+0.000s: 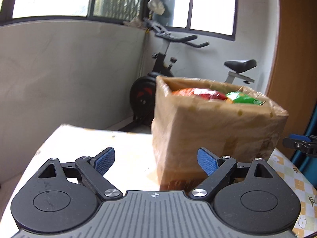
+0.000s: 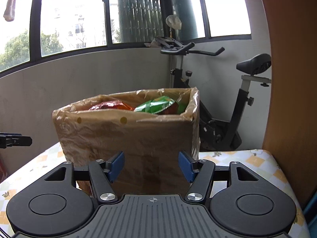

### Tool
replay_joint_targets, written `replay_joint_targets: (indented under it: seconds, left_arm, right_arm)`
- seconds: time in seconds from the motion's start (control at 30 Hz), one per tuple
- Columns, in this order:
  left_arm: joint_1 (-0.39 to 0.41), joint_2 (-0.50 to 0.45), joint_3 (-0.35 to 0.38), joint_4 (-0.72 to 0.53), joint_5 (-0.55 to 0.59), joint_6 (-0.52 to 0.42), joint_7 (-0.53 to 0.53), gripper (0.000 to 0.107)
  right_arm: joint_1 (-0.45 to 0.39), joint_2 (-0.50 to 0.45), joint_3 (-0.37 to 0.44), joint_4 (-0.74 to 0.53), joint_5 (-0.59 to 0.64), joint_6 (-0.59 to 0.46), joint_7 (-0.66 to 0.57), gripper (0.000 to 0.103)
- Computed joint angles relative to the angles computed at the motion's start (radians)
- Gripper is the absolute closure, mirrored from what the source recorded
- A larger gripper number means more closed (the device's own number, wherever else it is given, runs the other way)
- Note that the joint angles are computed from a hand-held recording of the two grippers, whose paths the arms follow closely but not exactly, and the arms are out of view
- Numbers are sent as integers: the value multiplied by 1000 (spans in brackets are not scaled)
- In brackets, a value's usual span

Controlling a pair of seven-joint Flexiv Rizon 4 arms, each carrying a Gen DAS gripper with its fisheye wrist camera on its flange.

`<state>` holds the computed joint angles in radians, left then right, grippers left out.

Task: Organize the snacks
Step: 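Move both tools back down toward the remaining snacks, then grasp the orange wrapped cake with the left tool while the right tool grasps the small clear sachet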

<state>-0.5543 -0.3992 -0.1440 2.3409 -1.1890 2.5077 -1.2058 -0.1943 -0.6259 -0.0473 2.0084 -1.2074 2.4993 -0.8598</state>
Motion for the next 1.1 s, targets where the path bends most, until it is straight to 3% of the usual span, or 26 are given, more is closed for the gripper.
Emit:
replay_joint_targets:
  seconds: [0.4,0.6,0.83,1.1]
  left_arm:
    - [-36,-7,-27,85,-114,-9,-80,16]
    - [-48,-18,-33,104,-122,-33,-94,19]
    - [-42,-44,-18,118,-38,-73,-168,21]
    - [-16,-93,19,44,91,-139,-187,21]
  right_arm:
    - [-3,-27,-1,97,-53,-51,-43,46]
    - [0,-60,-10,72,-155,-89,32,46]
    - [53,-76,-17,74,-163,-116,14,47]
    - [97,-99,20,48,-59,-190,-119,51]
